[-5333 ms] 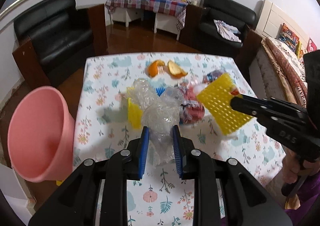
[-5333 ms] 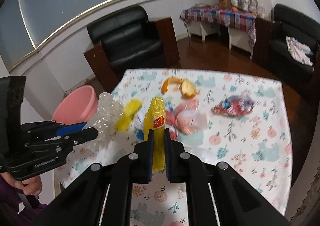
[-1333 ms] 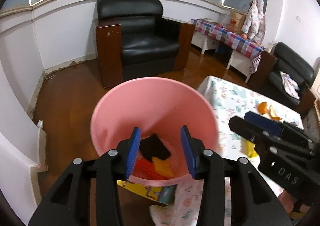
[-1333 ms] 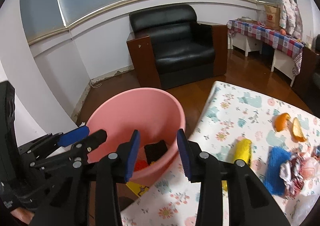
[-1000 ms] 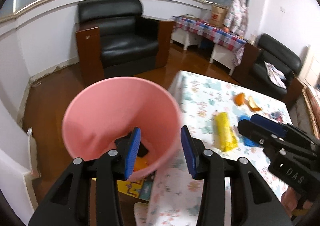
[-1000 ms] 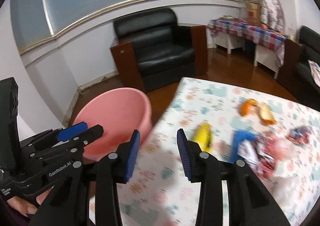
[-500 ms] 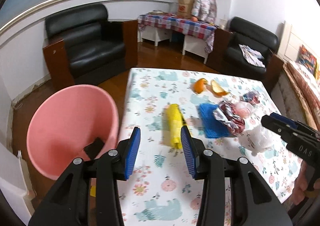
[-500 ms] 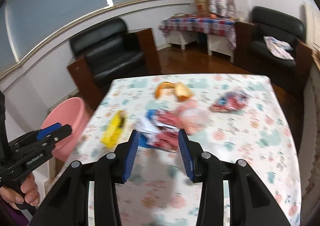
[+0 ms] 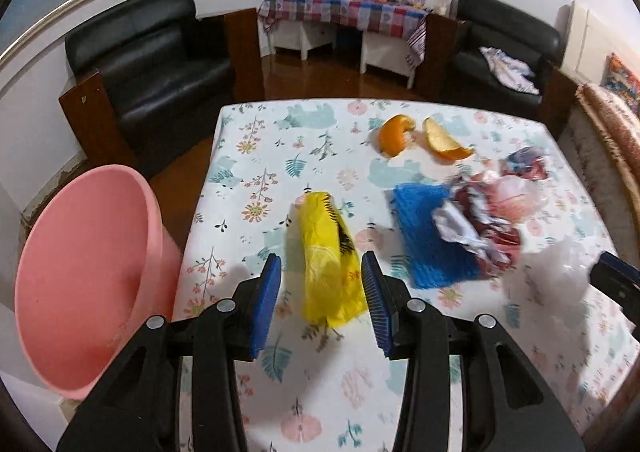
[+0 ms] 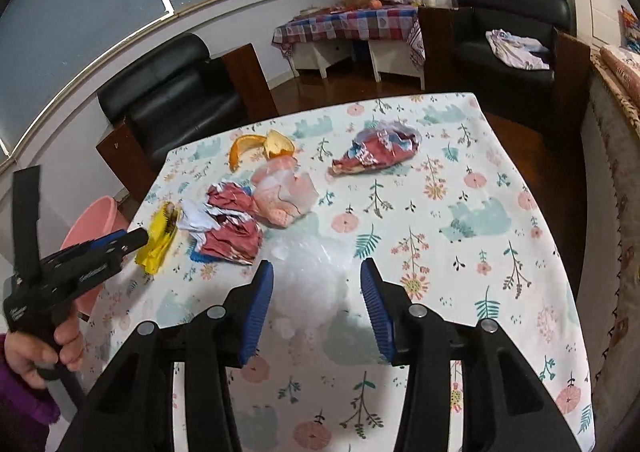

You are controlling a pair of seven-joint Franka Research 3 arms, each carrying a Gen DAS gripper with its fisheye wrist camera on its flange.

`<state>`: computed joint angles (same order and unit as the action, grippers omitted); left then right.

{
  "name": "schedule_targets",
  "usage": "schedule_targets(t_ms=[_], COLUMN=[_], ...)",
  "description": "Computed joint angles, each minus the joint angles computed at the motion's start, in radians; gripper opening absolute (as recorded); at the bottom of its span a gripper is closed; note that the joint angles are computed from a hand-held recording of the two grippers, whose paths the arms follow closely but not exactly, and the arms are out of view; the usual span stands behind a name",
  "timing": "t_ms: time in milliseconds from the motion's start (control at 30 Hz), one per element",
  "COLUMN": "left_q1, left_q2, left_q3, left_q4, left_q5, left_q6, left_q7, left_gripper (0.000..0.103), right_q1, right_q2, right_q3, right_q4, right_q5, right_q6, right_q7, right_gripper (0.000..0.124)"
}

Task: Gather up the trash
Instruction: 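Grasp the yellow snack bag with the left tool while the right tool grasps the clear plastic bag, then carry the yellow bag and clear bag over the pink bucket with both tools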

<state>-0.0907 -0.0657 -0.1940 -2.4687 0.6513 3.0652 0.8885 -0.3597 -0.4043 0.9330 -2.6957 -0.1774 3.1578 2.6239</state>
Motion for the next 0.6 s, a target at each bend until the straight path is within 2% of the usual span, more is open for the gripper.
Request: schedule_targets(t_ms=[133,233,267,300,400,600], left_q1=[-0.011,-0.023,-0.026,-0.029,-0.037,-0.028], left_q2=[0.053,0.069,0.068,0.066,0.052,-0.002], left_q3=[0.004,0.013,0.015,0.017,0.017,0.010], left_q4=[0.043,0.043,0.038,0.029,0.011,-0.037], left_q5=[-0.019,-0.080,-0.099,-0.123,-0.175,-0.148], left_q6=[-0.057,-0.064,-0.058,-0.044,-0.029,0.003], left_q7=[-0.005,0.035,0.047,0.069,0.114,0.089], left_gripper=[0.042,0.042,0.039,0.029,0.015,0.011], right_q1=[-0.026,-0.055,-0.066,-0.084,-0.130,-0.175], right_q2=[0.046,0.088,0.096,0.107,0.120,0.114], right_q3=[0.010,0.030,0.040,0.056,0.104,0.157], right_q4=[0.015,0.033,0.039,0.049,0.073,0.096], right_q5=[-0.011,-0.026,-0.032,-0.044,-0.078,-0.129], right_q6=[0.005,0.012,0.011,0.008,-0.003,-0.029], right_q7=[-0.012,-0.016,-0.016,-0.018,-0.006,0.034], right_gripper=[0.048,0.048,0.048,0.048,0.048,0.034])
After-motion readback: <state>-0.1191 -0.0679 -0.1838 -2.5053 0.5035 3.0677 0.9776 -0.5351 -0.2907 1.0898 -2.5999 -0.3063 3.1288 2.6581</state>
